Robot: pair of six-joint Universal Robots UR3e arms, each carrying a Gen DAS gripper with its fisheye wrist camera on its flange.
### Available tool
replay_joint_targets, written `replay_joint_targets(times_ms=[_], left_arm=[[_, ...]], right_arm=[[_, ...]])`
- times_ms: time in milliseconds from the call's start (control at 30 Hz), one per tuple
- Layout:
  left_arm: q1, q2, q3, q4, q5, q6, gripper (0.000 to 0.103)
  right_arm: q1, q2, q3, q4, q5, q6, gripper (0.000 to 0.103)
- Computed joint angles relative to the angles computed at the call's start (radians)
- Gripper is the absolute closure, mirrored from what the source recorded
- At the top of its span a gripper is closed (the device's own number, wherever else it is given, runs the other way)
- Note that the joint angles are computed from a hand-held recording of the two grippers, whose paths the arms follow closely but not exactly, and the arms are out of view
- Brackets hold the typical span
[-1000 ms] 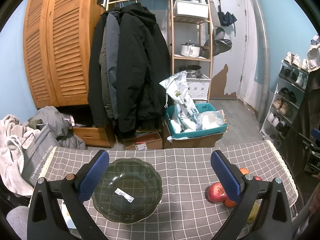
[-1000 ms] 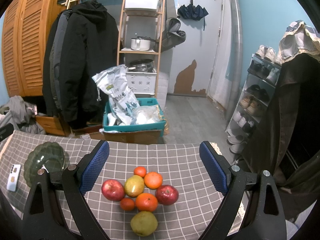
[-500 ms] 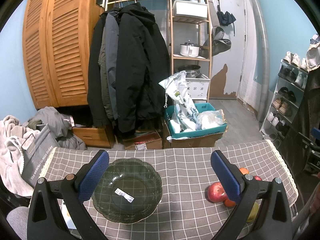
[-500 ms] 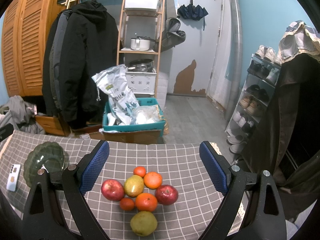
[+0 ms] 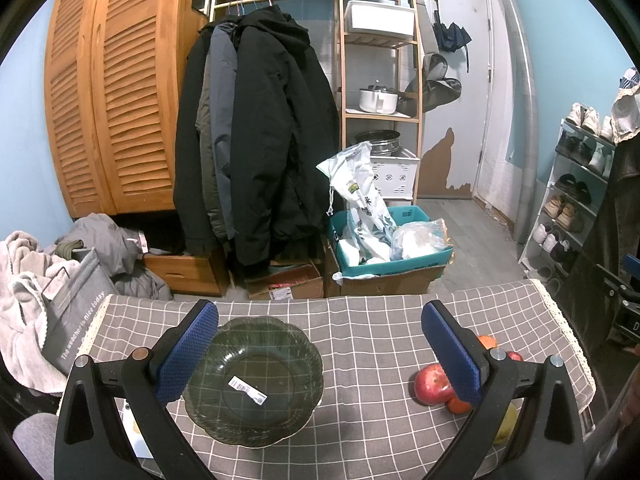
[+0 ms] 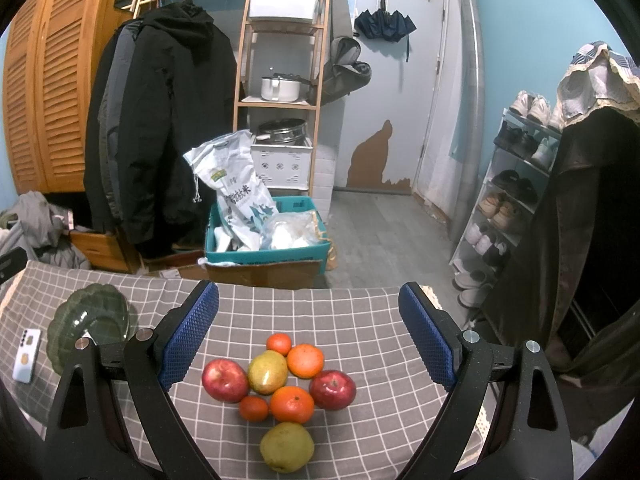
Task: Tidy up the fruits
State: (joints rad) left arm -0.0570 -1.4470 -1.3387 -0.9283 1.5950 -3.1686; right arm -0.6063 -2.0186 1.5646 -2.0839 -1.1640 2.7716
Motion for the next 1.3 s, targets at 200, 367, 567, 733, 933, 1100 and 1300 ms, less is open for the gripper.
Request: replay_joint_targets(times_ms=[200,367,567,733,933,1100,1300], left_arm=[[-0.003,0.001,-0.001,0.000,0.001,-0.002,0.000],[-0.019,-0.013,0.023,-0.018,0.011,-0.004,0.000],[-0.035,-0.042,0.045,-0.026,0.018,-0.003,0.001],[-0.045,-0.059,0.053,-0.034,0.023,0.002,0.000],[-0.061,-0.076,0.049,-0.047,0.027,0.004,0.001],[-0.082,-0.094,0.038,-0.051,0.031,0.006,0.000],[-0.106,-0.127,0.020,-0.066,0.028,-0.003,0.000]], right_arm=[[-0.007,-0.004,0.008,-0.002,0.005,-0.003,0.013],[-0.011,-0.006,0.012,-0.004,0.007,-0.007,0.013],[-0.002,0.002,0.011,-0.008,-0.003,-0.003,0.013],[-0.029,0.001,0.005,0.033,0.031,-0.024,0.013],[-0.088,0.026,-0.035,0.144,0.082,-0.070,0.013],[-0.068,0.047,-0.031,0.181,0.057,-0.095,0.013],[-0.061,0.065,-0.005,0.238,0.049,-0.124,0.013]])
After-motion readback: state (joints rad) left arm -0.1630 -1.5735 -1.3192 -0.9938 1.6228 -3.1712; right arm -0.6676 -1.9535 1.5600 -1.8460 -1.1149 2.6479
